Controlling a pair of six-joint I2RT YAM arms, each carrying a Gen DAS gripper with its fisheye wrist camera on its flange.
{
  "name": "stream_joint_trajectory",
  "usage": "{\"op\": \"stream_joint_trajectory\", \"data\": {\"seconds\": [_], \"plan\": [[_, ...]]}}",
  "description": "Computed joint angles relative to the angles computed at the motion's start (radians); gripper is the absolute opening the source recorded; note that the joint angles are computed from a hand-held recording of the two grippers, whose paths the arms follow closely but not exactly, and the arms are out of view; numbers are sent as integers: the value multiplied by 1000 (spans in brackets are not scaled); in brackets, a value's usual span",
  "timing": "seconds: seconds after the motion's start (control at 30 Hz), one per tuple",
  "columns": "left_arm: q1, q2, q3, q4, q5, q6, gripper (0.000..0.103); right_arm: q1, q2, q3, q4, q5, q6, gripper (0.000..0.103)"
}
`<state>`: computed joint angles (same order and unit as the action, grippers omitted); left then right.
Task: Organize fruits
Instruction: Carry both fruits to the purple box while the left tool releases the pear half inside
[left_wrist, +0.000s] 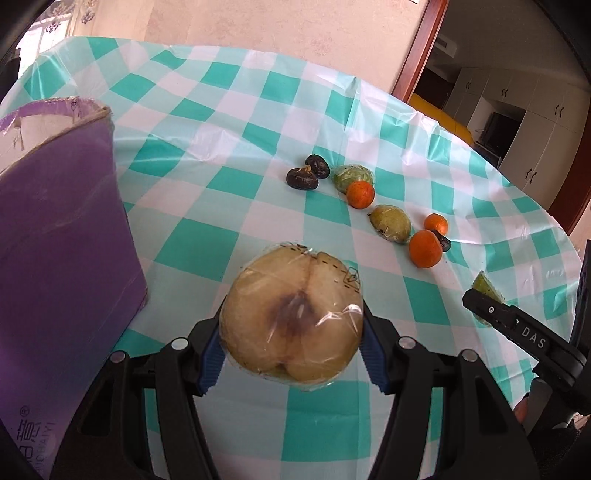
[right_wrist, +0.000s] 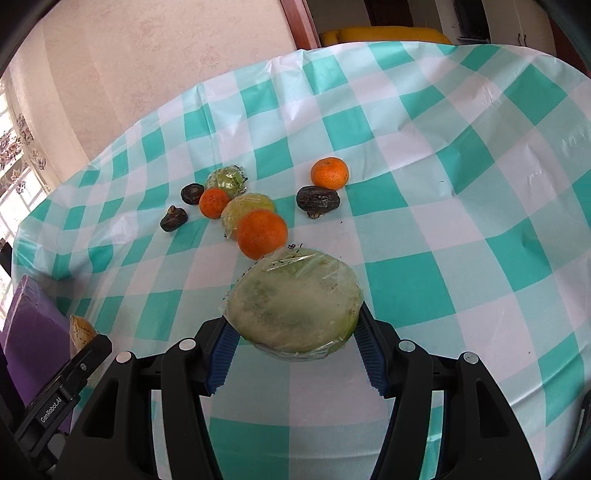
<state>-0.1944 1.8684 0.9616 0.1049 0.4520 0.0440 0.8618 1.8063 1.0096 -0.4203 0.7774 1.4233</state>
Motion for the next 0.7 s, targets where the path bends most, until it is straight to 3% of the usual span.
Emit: {"op": "stream_joint_trajectory", "data": {"seconds": [0.4, 0.53, 0.7], "plan": [[139, -273, -292, 36, 116, 177, 62, 220, 124, 174, -180, 43, 132, 58], [199, -453, -358, 2, 160, 232, 62, 262, 162, 279, -260, 81, 112, 58], [346, -694, -362, -114, 264, 280, 62, 305, 200, 433, -277, 153, -14, 58]]}}
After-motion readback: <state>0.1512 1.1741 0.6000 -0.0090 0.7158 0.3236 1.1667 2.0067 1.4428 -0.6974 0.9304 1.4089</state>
